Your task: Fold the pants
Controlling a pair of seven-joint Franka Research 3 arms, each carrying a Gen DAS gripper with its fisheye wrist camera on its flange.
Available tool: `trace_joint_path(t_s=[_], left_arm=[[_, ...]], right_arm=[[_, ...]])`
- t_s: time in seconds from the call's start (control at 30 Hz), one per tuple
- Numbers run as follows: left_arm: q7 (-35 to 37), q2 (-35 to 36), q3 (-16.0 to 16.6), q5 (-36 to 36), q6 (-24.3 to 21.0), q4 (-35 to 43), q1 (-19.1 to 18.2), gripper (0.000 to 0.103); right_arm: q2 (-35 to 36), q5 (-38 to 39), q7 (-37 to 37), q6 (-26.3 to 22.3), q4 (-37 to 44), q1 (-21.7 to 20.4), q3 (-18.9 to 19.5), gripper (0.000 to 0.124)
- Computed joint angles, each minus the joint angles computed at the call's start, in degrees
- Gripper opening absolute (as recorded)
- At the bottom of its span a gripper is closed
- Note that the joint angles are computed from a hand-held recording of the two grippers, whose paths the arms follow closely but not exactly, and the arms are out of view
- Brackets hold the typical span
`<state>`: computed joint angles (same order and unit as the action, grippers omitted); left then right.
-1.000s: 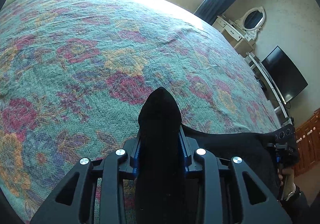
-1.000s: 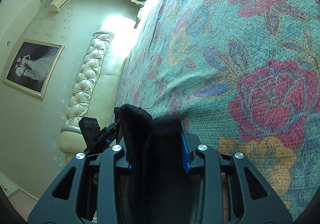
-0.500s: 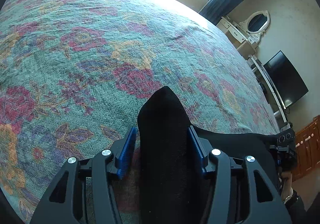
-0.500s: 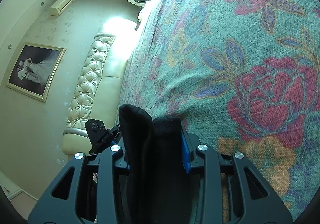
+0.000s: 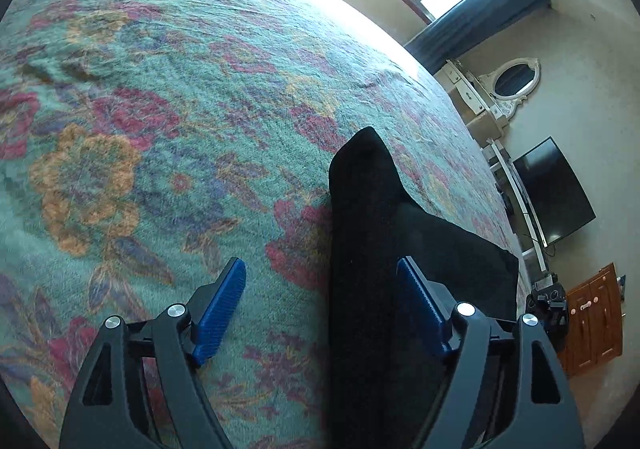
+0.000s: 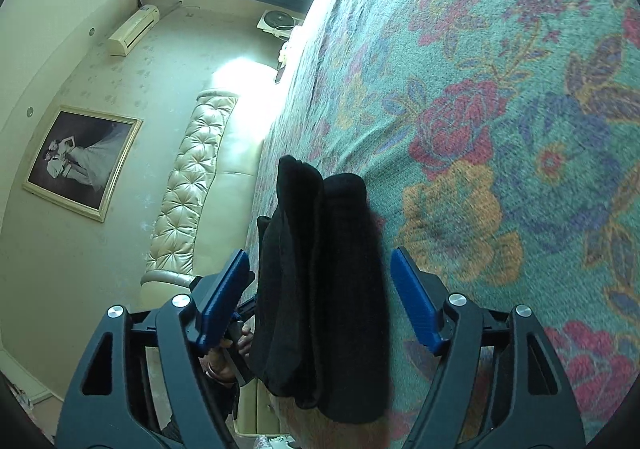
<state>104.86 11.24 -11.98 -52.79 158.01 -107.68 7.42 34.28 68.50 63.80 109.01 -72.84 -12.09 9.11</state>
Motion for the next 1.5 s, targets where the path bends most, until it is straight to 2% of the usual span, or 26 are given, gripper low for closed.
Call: trace_joint_path(t_s=[0.07, 0.17, 0.27, 0.4, 0.53, 0.57, 0.63, 0.73, 0.8, 0.83, 0.93, 1.0, 1.07, 1.17, 1.33, 1.5], left_arm=[[4.37, -3.55, -1.04, -6.92, 0.47, -4.35, 0.63, 0.077], [9.10, -8.15, -0.36, -14.63, 0.96, -10.00, -1.37, 0.079], [11.33, -10.97, 0.78, -17.23, 2.29, -13.31, -4.25, 0.080], [12.39, -12.40, 2.65, -20.76, 2.72, -14.97, -7.91, 0.081], [13.63, -12.28, 4.24, -23.53, -0.73, -14.03, -9.69, 0.081], [13.58, -12.16, 4.28, -22.98, -1.17, -13.81, -9.98, 0.081], [12.28, -11.88, 3.94, -20.03, 0.94, -13.85, -10.75, 0.081], [16.89, -11.50, 4.04, -28.25, 2.51, -13.87, -11.05, 0.081], [18.88, -11.26, 3.93, -31.05, 3.68, -13.54, -11.23, 0.081], [18.91, -11.14, 3.81, -30.66, 4.28, -13.49, -11.35, 0.080], [11.16, -11.62, 3.12, -21.89, 7.05, -14.56, -12.30, 0.065], [10.38, -11.56, 3.11, -21.81, 7.78, -14.55, -12.59, 0.061], [10.06, -12.15, 3.27, -22.36, 8.18, -15.39, -12.68, 0.050], [11.48, -13.30, 3.48, -23.87, 9.24, -16.48, -13.13, 0.041], [5.57, -14.79, 3.76, -17.23, 11.14, -17.82, -14.28, 0.037], [-0.20, -16.11, 4.59, -10.13, 11.12, -19.29, -15.44, 0.037]], right_arm=[[-3.70, 0.17, -1.90, -0.21, -5.21, -0.68, -0.43, 0.076], [-7.97, 0.04, -4.40, -1.32, -10.80, -0.22, -1.77, 0.081], [-10.42, -0.84, -5.62, -2.74, -13.91, 1.24, -3.20, 0.082], [-12.90, -2.00, -6.97, -1.30, -16.92, 3.79, -4.62, 0.086], [-14.58, -3.33, -7.30, 0.85, -18.63, 5.99, -5.50, 0.089], [-14.81, -3.87, -7.35, 1.24, -18.80, 6.50, -5.62, 0.088], [-15.28, -4.29, -7.53, 1.70, -19.42, 7.07, -5.84, 0.088], [-15.91, -6.59, -6.60, 3.20, -20.02, 8.30, -6.35, 0.073], [-16.05, -6.65, -5.44, 4.29, -20.24, 8.89, -6.29, 0.064], [-16.10, -6.39, -5.24, 4.48, -20.41, 8.93, -6.27, 0.061], [-16.27, -5.61, -5.03, 4.94, -21.08, 8.87, -6.30, 0.047], [-16.48, -3.31, -5.77, 4.76, -21.97, 8.39, -6.10, 0.038], [-16.88, -2.12, -6.61, 4.98, -22.66, 8.20, -6.17, 0.035], [-17.50, -0.22, -7.24, 5.03, -23.42, 8.05, -6.29, 0.033], [-18.22, 2.00, -7.83, 3.96, -24.14, 7.56, -6.74, 0.030], [-19.14, 1.89, -8.74, 2.27, -25.36, 6.75, -7.74, 0.030]])
